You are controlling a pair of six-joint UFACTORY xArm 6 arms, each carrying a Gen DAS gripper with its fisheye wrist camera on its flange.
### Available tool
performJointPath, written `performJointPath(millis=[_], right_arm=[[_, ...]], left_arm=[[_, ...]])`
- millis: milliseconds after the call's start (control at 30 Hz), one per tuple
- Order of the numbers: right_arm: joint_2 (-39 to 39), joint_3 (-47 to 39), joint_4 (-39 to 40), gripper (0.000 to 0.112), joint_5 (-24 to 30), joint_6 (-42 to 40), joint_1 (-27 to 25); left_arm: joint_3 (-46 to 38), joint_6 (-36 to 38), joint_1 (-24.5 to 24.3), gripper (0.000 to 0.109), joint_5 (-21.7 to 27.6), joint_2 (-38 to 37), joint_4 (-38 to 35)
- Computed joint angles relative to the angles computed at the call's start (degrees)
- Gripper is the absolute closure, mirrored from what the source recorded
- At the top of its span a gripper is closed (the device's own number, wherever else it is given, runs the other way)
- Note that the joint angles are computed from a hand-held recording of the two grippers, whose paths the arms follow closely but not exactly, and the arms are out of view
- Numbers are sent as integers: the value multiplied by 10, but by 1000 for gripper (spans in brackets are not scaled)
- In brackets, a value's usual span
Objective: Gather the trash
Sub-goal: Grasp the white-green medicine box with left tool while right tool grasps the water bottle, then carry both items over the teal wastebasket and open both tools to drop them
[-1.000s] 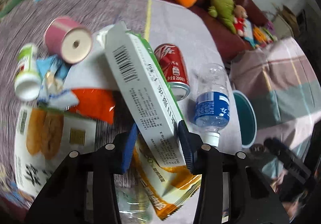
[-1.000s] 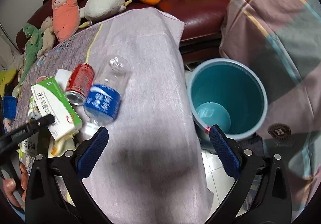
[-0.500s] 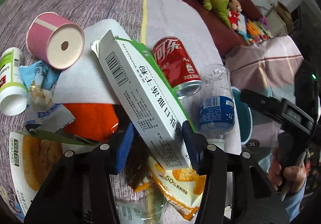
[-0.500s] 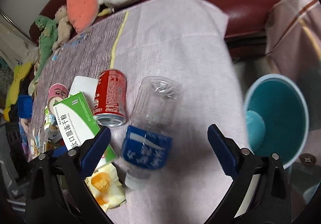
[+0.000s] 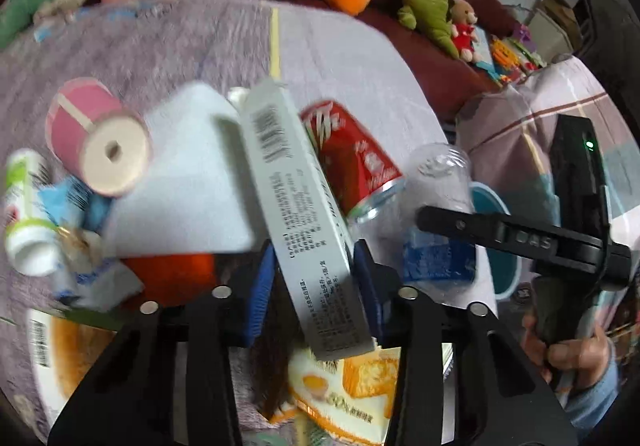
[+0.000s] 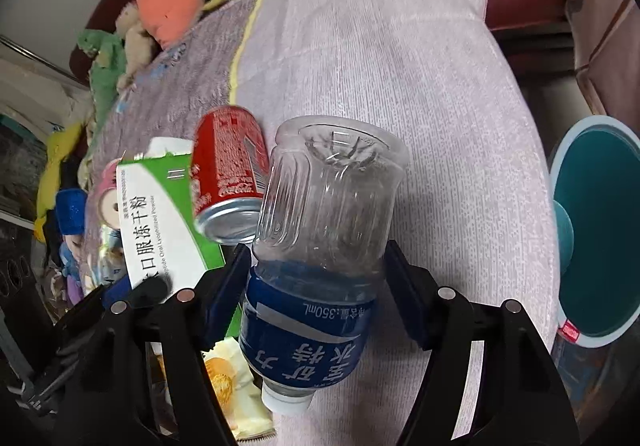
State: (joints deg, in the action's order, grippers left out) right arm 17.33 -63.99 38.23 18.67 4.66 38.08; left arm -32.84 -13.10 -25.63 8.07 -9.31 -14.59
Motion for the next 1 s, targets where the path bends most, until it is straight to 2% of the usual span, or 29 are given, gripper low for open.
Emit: performJointPath(millis=[67, 200, 267, 367, 467, 533, 767, 833, 900, 1000], right_arm=[[-19, 20, 2, 48, -13, -1, -1], [-55, 56, 12, 48, -36, -8, -1], [-71, 70, -1, 48, -50, 2, -1], [-99, 96, -17, 48, -70, 14, -3], [-123, 120, -40, 48, -82, 33, -6], [-136, 134, -44, 48, -84, 37, -7], [-158, 167, -31, 48, -88, 35, -8], [-169, 179, -22, 48, -95, 29, -9], [-177, 187, -29, 48, -101, 34, -11], [-205, 215, -29, 47, -116, 39, -22]], left_arm=[[2, -55, 9, 71, 7, -13, 74], [14, -108, 15, 75, 13, -45, 133], [19, -153, 21, 75, 17, -63, 188], [18, -170, 25, 76, 28, -76, 213], [11, -148, 15, 75, 45, -63, 192], [0, -104, 6, 75, 65, -41, 149], [-33, -100, -3, 73, 103, 22, 138], [-30, -112, -2, 76, 102, 24, 151], [-18, -167, 1, 77, 98, 3, 210], [6, -225, 9, 77, 93, -60, 269]])
